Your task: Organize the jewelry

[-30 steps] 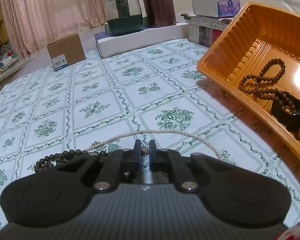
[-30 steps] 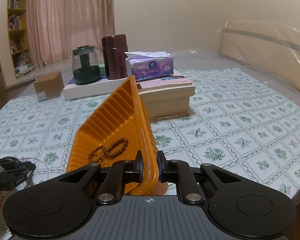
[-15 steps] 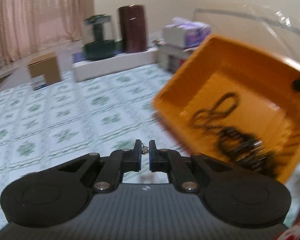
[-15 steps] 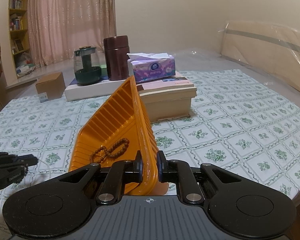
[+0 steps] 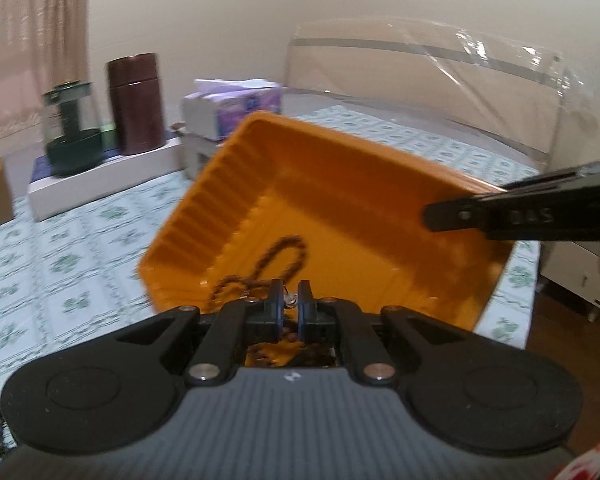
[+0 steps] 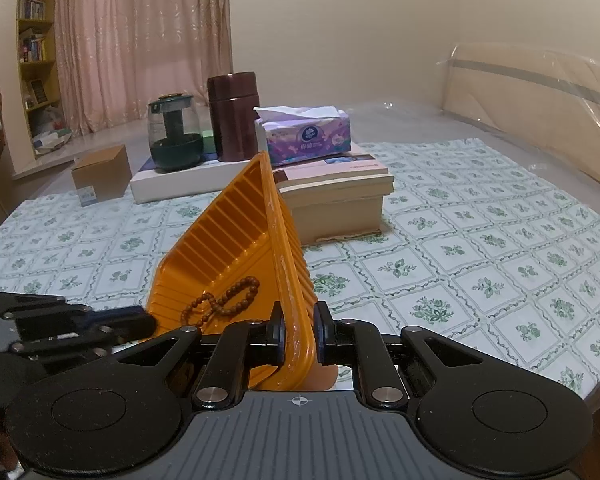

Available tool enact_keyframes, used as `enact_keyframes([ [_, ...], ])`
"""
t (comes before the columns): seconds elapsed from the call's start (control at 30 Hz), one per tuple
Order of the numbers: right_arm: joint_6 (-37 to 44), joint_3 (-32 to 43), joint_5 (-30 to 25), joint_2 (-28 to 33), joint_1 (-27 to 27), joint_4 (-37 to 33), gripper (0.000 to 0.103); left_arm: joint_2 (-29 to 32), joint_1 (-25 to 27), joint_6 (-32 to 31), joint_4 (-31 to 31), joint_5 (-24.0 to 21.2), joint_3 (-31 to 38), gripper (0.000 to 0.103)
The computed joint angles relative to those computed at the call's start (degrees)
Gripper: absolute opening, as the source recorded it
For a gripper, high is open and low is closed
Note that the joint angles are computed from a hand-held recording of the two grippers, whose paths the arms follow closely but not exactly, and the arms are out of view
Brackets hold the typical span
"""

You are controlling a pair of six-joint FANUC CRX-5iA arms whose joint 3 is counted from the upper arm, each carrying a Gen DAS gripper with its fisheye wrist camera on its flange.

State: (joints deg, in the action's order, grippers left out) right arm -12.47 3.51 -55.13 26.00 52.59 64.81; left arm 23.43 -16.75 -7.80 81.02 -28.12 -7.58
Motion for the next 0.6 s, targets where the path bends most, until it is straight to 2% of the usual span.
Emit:
enact_keyframes([
  [0.2, -0.22, -0.01, 0.02, 0.01, 0.02, 0.06, 0.014, 0.63, -0.73, -1.09, -0.78, -1.44, 0.53, 0.006],
  [0.23, -0.22, -0.02, 0.04, -0.01, 0.01, 0.06, 0.014, 0.61, -0.88, -1.74, -0.59, -1.23, 0.40, 0.009],
  [0.27, -0.28, -0.07, 0.11, -0.06, -0.01, 0.06, 0.014, 0.48, -1.09, -2.93, 0.02, -0.72, 0.02, 0.018],
  [0.3, -0.23, 0.00, 0.10, -0.01, -0.01, 0.03, 0.014, 0.33, -1.05, -3.87, 0.64, -0.71, -0.32, 0.022],
  [0.4, -0.32, -0.04, 0.11, -0.02, -0.04, 0.12, 0.014, -0.43, -0.59, -5.16, 2.37, 0.04, -1.62, 0.023],
  [0.6, -0.31, -0.03, 0.08, -0.01, -0.01, 0.11, 0.014, -3.02, 0.49, -6.15, 6.93, 6.23, -5.17, 0.023],
])
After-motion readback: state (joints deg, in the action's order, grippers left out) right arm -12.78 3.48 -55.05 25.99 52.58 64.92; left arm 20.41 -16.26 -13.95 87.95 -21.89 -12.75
